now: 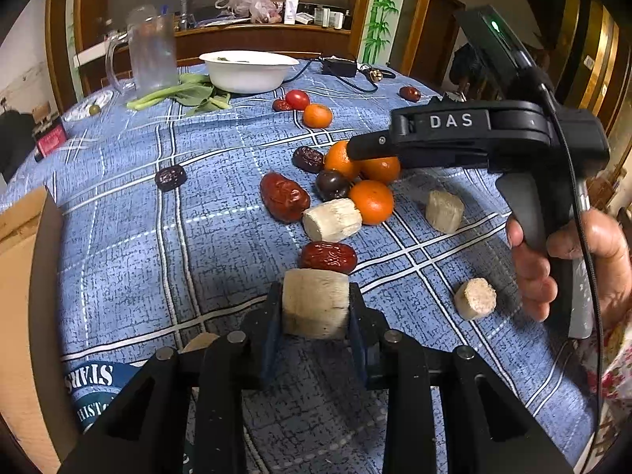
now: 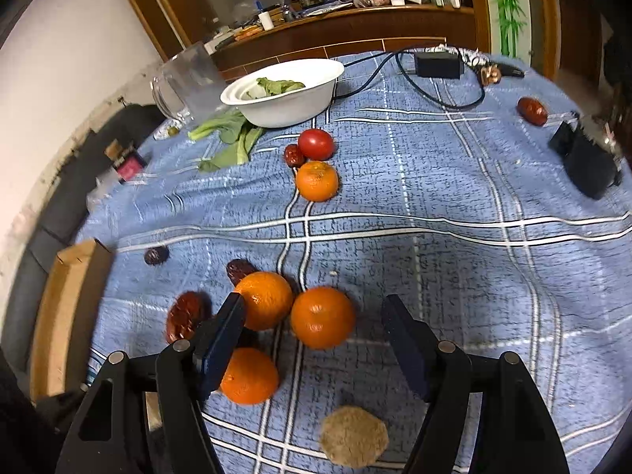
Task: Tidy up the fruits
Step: 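Grasp the white yam chunk with the left tool while the right tool grasps the orange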
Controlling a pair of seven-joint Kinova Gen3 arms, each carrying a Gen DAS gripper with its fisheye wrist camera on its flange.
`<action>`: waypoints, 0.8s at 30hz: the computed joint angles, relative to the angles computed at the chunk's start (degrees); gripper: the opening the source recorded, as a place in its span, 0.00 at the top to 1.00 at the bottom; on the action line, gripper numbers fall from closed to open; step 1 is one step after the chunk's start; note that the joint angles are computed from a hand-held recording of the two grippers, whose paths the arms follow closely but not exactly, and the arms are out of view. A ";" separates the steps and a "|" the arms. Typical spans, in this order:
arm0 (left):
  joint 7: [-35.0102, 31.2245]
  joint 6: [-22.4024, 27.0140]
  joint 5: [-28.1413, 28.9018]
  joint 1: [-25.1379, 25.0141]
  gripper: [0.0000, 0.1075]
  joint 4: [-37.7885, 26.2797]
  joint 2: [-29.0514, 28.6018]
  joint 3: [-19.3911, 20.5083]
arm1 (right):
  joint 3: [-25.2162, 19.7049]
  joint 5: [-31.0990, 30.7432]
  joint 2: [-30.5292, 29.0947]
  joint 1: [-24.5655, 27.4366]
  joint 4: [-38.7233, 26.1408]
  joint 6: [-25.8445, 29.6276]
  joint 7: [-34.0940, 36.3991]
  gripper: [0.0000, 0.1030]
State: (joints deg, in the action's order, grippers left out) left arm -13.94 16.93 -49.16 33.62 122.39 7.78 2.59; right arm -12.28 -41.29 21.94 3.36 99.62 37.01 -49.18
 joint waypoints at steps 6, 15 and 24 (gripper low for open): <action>-0.09 -2.19 0.69 -0.36 0.73 1.12 -0.88 -0.52 | -0.89 -4.85 0.16 3.11 1.12 2.76 5.61 0.40; 3.31 -3.04 -2.02 -0.49 0.73 1.89 -1.48 -0.25 | 1.92 6.91 -2.58 -5.06 3.65 -6.62 1.13 0.41; 2.54 -5.85 -0.93 -0.64 0.73 2.79 -1.75 -1.99 | -0.35 10.26 -5.51 -4.94 6.81 -10.93 -1.76 0.68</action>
State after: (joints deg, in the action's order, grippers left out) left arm -11.40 11.08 -50.10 32.98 125.18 6.04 0.60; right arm -12.62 -31.03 16.42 -1.58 106.43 26.08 -50.95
